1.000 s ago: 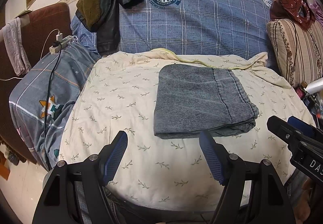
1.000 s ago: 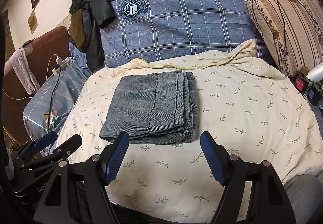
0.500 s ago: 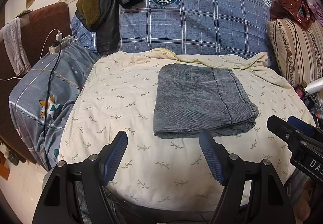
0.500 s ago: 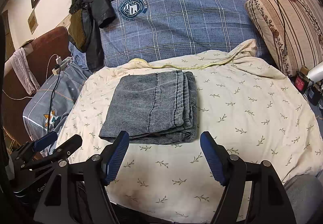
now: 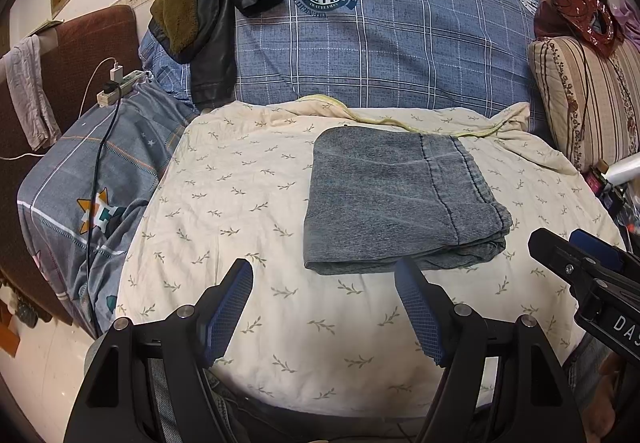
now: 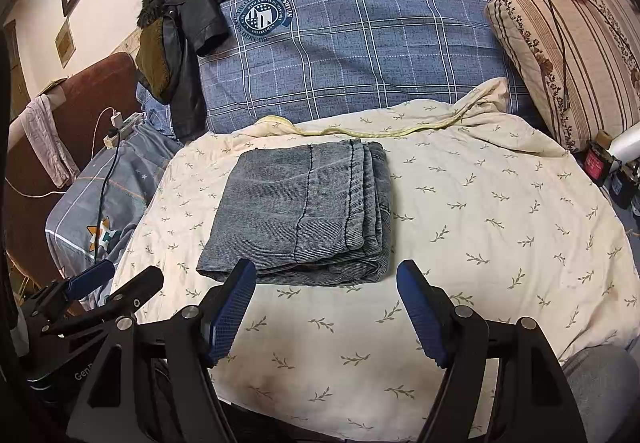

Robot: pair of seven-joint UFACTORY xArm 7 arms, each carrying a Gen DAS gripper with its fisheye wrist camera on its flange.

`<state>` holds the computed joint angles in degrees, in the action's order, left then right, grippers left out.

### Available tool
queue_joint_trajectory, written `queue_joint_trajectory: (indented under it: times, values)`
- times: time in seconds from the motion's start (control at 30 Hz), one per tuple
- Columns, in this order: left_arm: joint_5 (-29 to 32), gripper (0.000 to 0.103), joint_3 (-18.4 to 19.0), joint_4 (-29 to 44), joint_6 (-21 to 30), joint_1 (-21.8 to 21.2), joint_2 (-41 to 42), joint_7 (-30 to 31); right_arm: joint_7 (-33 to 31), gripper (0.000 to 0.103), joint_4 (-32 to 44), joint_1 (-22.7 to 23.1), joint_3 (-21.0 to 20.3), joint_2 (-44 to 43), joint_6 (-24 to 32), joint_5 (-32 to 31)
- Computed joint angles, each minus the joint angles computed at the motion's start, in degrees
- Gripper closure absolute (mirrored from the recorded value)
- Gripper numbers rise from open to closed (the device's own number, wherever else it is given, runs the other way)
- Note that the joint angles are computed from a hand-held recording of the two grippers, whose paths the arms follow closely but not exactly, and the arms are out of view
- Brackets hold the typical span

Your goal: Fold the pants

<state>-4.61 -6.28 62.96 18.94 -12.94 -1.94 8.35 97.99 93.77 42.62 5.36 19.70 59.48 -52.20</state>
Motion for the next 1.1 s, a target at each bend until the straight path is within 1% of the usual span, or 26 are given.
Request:
queue_joint_trajectory:
  times: [0.8, 1.0, 1.07, 1.1]
  values:
    - [-0.2, 0.029, 0.1, 0.2, 0.0, 0.1, 0.2, 0.5, 0.1, 0.029, 0.3, 0.1, -0.1, 0.3, 0.1, 0.0]
    - [-0.2, 0.029, 0.1, 0.2, 0.0, 0.2, 0.5, 0.7, -0.1, 0.029, 1.2, 0.7, -0.1, 0.8, 1.1, 0.0]
    - [-1.1, 0.030, 0.1, -0.3, -1.5, 0.1, 0.5, 2.3, 0.0, 0.029, 1.2, 0.7, -0.2, 0.9, 1.1, 0.1]
    - [-3.0, 0.030, 0.2, -0.1, -1.4, -0.1, 0.8, 4.1, 0.0, 0.029, 1.1, 0.6, -0.3, 0.8, 1.0, 0.1]
